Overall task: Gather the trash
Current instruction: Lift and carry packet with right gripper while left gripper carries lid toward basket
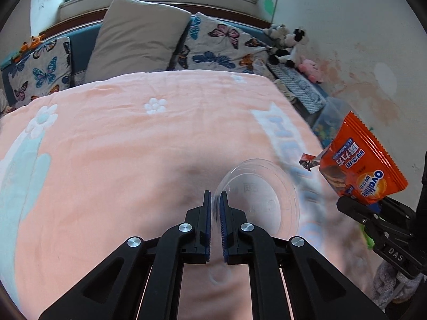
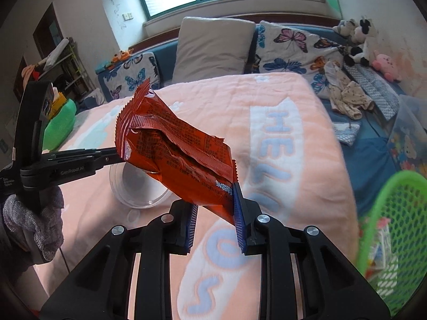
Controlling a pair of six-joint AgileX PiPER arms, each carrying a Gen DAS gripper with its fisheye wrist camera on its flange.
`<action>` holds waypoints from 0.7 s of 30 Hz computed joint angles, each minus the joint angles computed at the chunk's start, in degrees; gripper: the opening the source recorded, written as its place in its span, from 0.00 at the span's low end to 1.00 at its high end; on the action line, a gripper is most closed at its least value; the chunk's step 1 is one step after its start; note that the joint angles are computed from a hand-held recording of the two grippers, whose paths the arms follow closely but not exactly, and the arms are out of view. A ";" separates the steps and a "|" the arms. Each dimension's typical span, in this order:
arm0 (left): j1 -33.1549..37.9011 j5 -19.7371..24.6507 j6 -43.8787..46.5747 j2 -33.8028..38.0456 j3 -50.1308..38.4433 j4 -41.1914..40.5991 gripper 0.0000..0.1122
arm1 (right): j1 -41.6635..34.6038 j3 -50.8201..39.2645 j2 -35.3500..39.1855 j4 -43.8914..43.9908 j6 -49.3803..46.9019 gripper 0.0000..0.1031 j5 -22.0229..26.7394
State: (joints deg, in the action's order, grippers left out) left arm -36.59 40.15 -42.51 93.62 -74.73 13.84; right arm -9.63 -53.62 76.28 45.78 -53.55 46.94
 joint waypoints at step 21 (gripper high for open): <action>-18.27 10.64 -5.03 11.88 -25.61 3.28 0.06 | -44.12 0.66 -1.84 1.51 -21.19 0.25 16.25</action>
State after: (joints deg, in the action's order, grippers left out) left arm -54.85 50.79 -47.54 105.51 -100.33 17.13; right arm -53.75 -52.96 74.45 47.29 -74.74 63.19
